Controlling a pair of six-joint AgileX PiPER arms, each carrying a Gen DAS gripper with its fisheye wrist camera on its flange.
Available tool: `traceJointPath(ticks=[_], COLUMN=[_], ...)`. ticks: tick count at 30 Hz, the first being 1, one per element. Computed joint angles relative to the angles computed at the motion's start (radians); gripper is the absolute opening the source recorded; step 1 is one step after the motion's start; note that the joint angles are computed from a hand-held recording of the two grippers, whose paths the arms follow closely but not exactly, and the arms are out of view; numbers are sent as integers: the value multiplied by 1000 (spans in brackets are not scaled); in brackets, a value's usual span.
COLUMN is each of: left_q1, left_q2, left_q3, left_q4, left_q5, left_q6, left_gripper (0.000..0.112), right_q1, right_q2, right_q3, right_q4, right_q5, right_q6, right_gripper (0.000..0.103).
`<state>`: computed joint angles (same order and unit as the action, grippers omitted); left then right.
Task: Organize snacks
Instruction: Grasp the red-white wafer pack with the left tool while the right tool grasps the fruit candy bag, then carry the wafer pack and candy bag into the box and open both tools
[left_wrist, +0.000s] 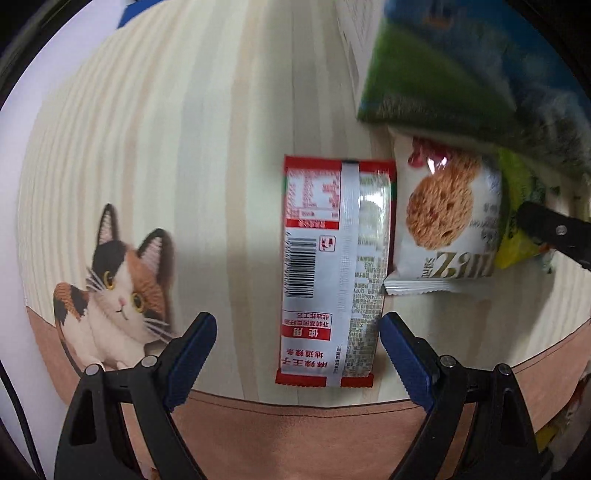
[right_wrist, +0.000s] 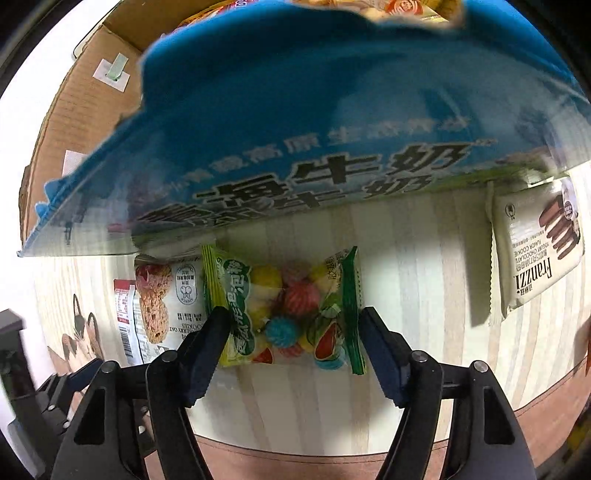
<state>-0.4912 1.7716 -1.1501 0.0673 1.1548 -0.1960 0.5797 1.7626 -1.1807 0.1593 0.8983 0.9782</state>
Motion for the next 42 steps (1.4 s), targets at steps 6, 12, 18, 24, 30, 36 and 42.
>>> traceJointPath(ticks=[6,12,18,24,30,36,42], left_q1=[10,23,-5,-50,-13,89,42], left_q2=[28,16,-41,-126,-138,-143,-179], left_q3=[0,-14,49,142,171,181,204], left_q4=[-25,-82,-107,-180,-238,-246,-206], left_q5=[-47,-64,-52,-19,-32,-34,-35], left_q6=[14,12,-18,-45,-71,-26,-81], left_gripper=[90,52,47,49,55,53,45], right_q1=[-25,16,47,90,99,74,77], right_q2=[-34,-31,-21,-28,6,32,41], right_q3=[46,46,26,43,19,1,12], right_q4=[71,61,72,101,114,148,153], right_q5=[23,51,78,93,96,119,77], right_q6=[-76,-83,-102,-129,-117,-154,-153], right_gripper=[73,72,69,69,72,73,70])
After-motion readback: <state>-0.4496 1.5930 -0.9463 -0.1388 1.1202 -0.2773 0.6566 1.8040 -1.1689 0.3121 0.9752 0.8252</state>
